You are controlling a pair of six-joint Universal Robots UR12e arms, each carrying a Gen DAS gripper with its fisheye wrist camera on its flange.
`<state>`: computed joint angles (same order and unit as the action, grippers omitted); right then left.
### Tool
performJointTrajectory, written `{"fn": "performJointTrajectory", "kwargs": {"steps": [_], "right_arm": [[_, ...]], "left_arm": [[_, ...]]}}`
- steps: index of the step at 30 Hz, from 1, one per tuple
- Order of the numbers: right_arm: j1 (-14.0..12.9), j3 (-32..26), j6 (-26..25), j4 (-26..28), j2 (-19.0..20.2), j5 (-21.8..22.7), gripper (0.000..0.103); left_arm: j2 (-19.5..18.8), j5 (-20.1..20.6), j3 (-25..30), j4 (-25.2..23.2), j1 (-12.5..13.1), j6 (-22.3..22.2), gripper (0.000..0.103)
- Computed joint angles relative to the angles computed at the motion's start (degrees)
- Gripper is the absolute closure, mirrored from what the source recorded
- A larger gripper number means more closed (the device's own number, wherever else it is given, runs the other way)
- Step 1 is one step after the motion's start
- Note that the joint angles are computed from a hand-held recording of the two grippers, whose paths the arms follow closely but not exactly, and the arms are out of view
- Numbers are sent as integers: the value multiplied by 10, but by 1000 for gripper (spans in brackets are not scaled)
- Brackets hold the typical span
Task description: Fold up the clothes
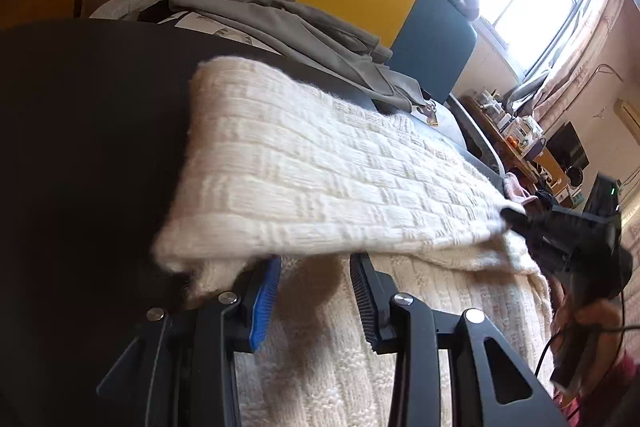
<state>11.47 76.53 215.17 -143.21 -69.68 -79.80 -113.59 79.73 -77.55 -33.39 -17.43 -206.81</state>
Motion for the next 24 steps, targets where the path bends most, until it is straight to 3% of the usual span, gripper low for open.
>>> {"fn": "performJointTrajectory", "kwargs": {"steps": [3, 6, 8, 12, 14, 16, 18, 20, 22, 24], "right_arm": [[-17, 56, 40, -36, -21, 30, 95], [-35, 108, 109, -134, -29, 86, 91], [-44, 126, 161, -185, -28, 113, 81], [-47, 129, 190, -226, -24, 109, 67], [-45, 120, 192, -231, -19, 93, 50], [-40, 100, 163, -186, -14, 73, 49], [-35, 72, 114, -118, -11, 50, 58], [-27, 32, 33, -32, -6, 17, 95], [-22, 13, -34, -7, -9, -20, 95], [-18, 9, -83, -16, -20, -57, 95]], "left_arm": [[-4, 20, 9, -14, -6, 16, 67], [-3, 31, 7, -15, -9, 23, 67], [-3, 35, 5, -13, -11, 24, 67], [0, 35, 0, -6, -12, 22, 67], [1, 35, -1, -5, -12, 21, 67], [1, 38, -1, -6, -13, 20, 67], [2, 41, -1, -8, -15, 20, 67], [2, 48, 0, -10, -17, 22, 67], [3, 55, 1, -14, -19, 23, 67], [3, 60, 1, -17, -19, 22, 67]]}}
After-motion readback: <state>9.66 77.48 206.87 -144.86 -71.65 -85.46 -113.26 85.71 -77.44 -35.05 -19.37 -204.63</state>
